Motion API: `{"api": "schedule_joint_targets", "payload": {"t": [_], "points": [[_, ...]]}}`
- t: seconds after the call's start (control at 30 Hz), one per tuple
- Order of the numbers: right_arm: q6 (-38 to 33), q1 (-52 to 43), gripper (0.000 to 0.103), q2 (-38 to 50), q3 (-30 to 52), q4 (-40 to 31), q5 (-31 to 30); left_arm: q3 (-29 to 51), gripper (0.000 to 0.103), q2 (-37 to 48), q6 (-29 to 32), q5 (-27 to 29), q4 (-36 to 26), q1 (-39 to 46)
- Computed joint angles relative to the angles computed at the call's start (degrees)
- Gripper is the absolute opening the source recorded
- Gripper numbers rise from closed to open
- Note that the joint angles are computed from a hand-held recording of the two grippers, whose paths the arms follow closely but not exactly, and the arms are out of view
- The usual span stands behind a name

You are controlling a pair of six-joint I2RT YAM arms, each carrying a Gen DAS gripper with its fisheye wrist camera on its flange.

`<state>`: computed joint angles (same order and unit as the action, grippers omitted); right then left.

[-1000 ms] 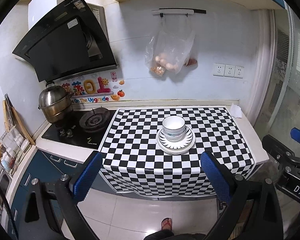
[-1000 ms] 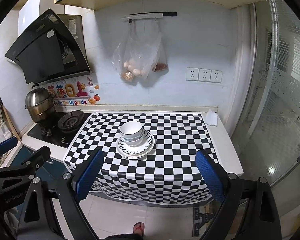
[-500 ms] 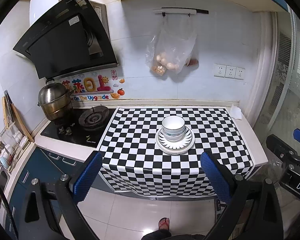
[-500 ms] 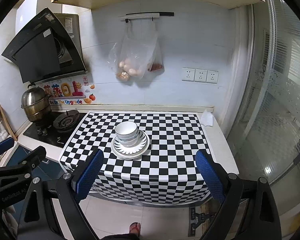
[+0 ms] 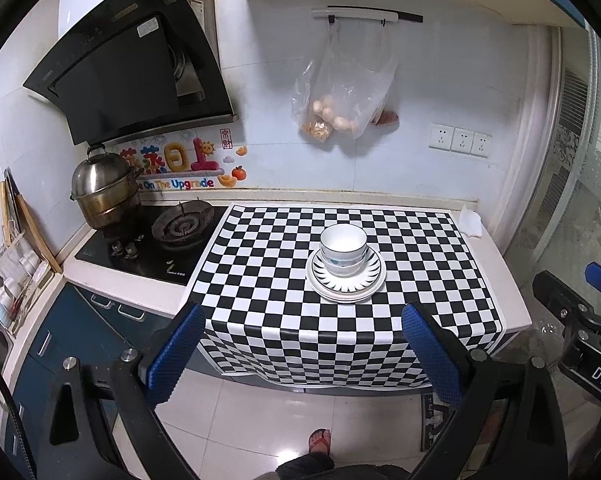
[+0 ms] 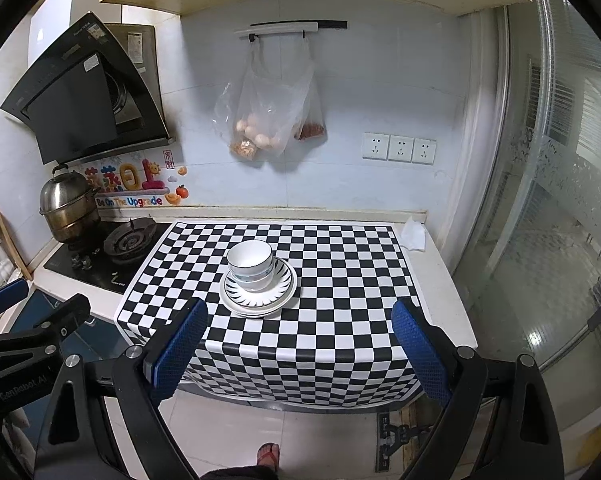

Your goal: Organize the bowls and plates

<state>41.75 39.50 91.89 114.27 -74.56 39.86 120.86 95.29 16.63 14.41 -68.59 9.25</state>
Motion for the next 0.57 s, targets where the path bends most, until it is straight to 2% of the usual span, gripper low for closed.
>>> {"api": "schedule_joint_targets", "payload": {"t": [0.3, 0.57], "points": [[-1.1, -1.1, 0.095, 0.0, -0.7, 1.1, -1.2, -0.2, 0.101, 0.1, -0.4, 0.0, 0.0, -0.1], [-3.1, -3.1, 0.095, -0.3, -1.9, 3.3, -3.6, -2.3, 0.101, -1.1, -1.7, -1.8, 2.3, -1.7]]}}
